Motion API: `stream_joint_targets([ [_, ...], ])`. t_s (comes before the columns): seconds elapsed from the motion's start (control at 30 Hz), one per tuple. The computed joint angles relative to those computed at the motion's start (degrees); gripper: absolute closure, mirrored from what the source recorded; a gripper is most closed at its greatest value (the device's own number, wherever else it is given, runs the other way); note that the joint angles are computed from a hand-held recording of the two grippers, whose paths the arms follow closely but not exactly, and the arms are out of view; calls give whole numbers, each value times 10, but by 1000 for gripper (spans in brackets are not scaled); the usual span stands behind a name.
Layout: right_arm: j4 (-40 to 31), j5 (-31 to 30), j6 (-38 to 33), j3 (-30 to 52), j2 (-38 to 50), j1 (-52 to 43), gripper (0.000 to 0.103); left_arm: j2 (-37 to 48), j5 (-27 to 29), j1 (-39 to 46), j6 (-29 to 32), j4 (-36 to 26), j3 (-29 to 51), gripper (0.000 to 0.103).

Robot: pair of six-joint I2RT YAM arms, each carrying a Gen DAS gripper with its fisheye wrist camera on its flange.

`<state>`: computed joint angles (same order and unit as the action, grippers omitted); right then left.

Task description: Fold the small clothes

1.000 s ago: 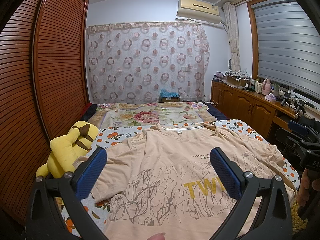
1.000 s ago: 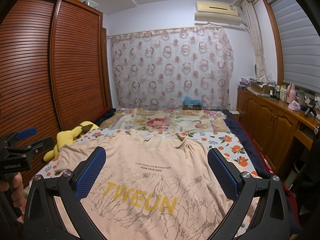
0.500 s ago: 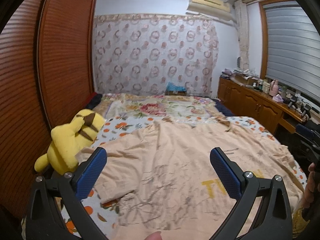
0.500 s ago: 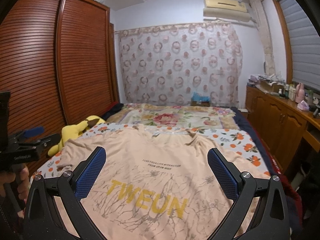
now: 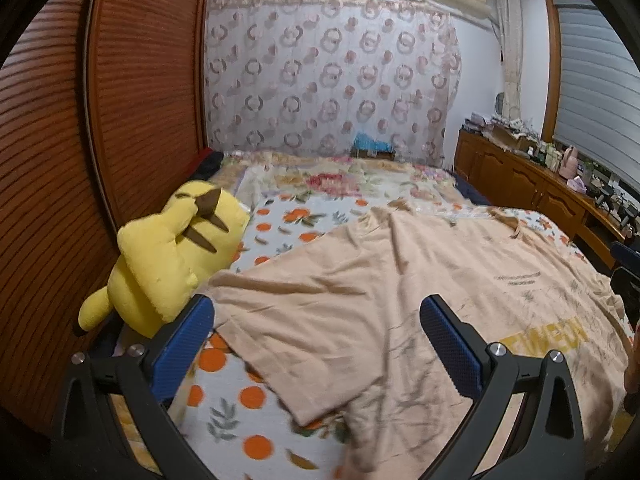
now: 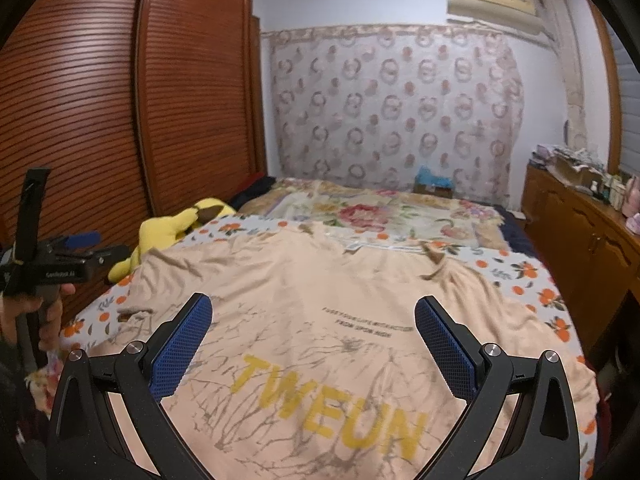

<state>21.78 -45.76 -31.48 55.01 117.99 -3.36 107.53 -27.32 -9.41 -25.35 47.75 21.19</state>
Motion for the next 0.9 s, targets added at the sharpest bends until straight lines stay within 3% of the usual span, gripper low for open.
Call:
stream_joint_targets([
  [0.17,-56,17,-19,36,21,28,0,24,67,62,36,-6,7,2],
  [0.3,-92,36,-36,60,40,49,0,46,163,144,58,-25,25,3],
  [0.43,-116,47,-49,75,54,63,0,73,221,207,82,-55,60,21],
  [0.53,-122,52,-55,82,61,70,0,107,271,249,96,-81,100,23],
  [0.73,-142,63,-51,109,78,86,0,152,299,279,117,-148,167,24],
  [0.8,-147,63,-51,114,80,91,0,164,308,284,121,-168,184,34],
  [0.9,-155,60,-55,119,85,94,0,167,329,292,126,-164,185,58],
])
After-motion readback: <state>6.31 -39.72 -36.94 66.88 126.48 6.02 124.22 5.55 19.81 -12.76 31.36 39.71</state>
